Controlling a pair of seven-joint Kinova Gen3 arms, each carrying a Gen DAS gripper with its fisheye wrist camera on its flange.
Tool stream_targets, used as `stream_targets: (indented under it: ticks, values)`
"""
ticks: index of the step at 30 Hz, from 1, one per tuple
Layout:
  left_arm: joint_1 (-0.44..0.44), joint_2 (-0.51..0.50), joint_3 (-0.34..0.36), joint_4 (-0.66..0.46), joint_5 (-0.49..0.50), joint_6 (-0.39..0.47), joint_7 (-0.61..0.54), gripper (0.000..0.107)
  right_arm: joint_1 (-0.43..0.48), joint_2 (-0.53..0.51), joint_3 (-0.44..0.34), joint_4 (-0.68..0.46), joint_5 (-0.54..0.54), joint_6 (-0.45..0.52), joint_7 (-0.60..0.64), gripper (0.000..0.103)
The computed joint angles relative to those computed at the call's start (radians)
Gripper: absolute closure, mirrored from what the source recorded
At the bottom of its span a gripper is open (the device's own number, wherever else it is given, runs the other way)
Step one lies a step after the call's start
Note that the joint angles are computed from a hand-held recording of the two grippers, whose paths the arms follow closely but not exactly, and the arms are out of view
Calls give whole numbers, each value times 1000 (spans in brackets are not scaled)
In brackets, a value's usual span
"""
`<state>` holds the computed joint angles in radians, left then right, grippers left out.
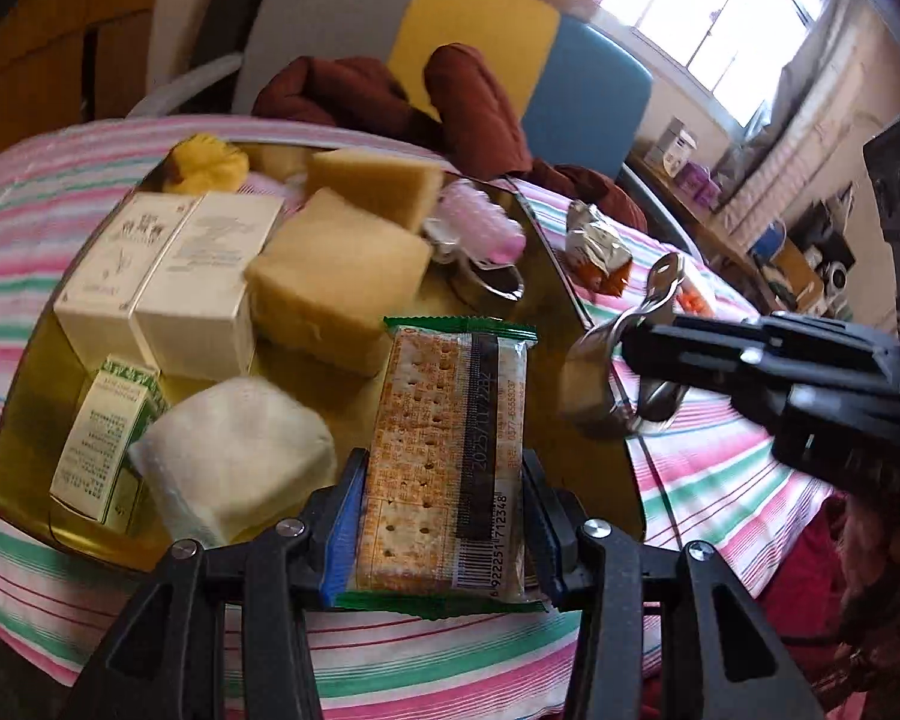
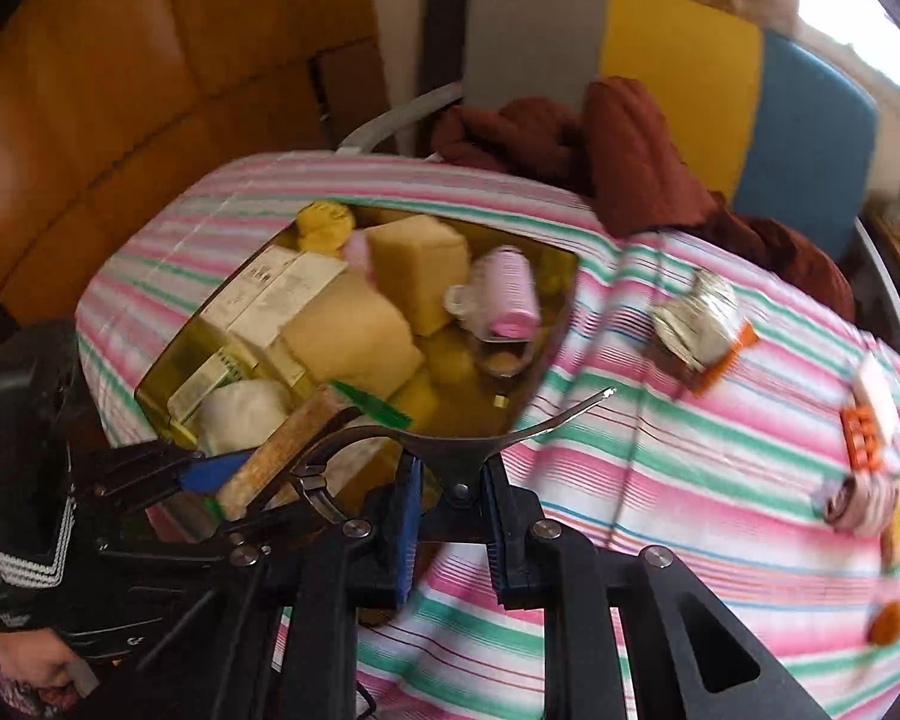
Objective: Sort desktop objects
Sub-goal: 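Carry the cracker pack and metal clip together over the gold tray, then open both tools to drop the crackers and clip into the tray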
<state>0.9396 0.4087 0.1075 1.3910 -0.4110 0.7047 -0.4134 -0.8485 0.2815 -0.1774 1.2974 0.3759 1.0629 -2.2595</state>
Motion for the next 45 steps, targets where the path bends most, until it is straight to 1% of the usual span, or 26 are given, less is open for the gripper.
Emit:
stream_targets:
  ticks: [3,6,10,11,13,14,15,16,19,20,22,23,28,29,31,32,35,37,41,43,45]
  values:
    - [-15,-1,2,6,10,0,-10,59,-16,61,-6,-80,-2,54,75,84]
    - [-10,21,-5,-19,5,44,-10,55,-25,103,7,-131,-18,82,125,84]
    - [-11,76,4,-115,13,166,-62,52,-27,131,30,-151,-41,76,140,82]
    - [-10,78,2,-120,17,173,-67,52,-30,131,38,-148,-39,73,131,79]
    - [-2,67,-9,-106,15,160,-50,50,-34,119,49,-128,-34,55,104,69]
    - [3,53,-15,-90,14,143,-26,48,-35,107,54,-112,-29,42,84,58]
    - [6,40,-21,-70,9,119,-4,47,-36,97,56,-97,-22,30,67,52]
    - [9,30,-25,-54,3,100,17,46,-35,81,58,-75,-14,14,46,51]
    - [24,19,-34,-48,-30,105,72,46,-26,59,56,-50,-2,3,1,51]
    - [29,12,-38,-37,-44,96,93,46,-18,48,54,-35,-4,-5,-17,51]
    - [43,6,-50,-31,-76,110,149,46,-6,32,54,-13,-13,-13,-48,51]
    - [42,-1,-50,-19,-83,104,174,46,13,23,41,-2,-28,-22,-50,51]
    - [2,-22,-20,23,-76,73,233,46,69,-31,21,90,-76,-96,-98,51]
    - [10,-20,-24,18,-82,80,239,46,74,-37,16,101,-75,-101,-109,51]
    - [22,-14,-24,3,-108,99,251,46,59,-39,18,107,-36,-87,-144,51]
    - [33,-13,-29,-1,-126,108,265,46,51,-35,16,102,-15,-74,-153,51]
    - [49,-18,-31,-3,-160,130,303,46,40,-11,12,71,18,-40,-150,62]
    - [46,-24,-26,-1,-166,138,319,46,18,13,17,40,57,-9,-148,62]
    - [38,-36,-17,9,-177,144,348,46,-63,123,45,-97,162,142,-90,62]
    - [37,-40,-11,10,-183,156,353,46,-81,166,56,-151,172,180,-44,62]
    - [36,-44,-7,14,-190,160,362,46,-90,183,65,-173,156,167,-9,62]
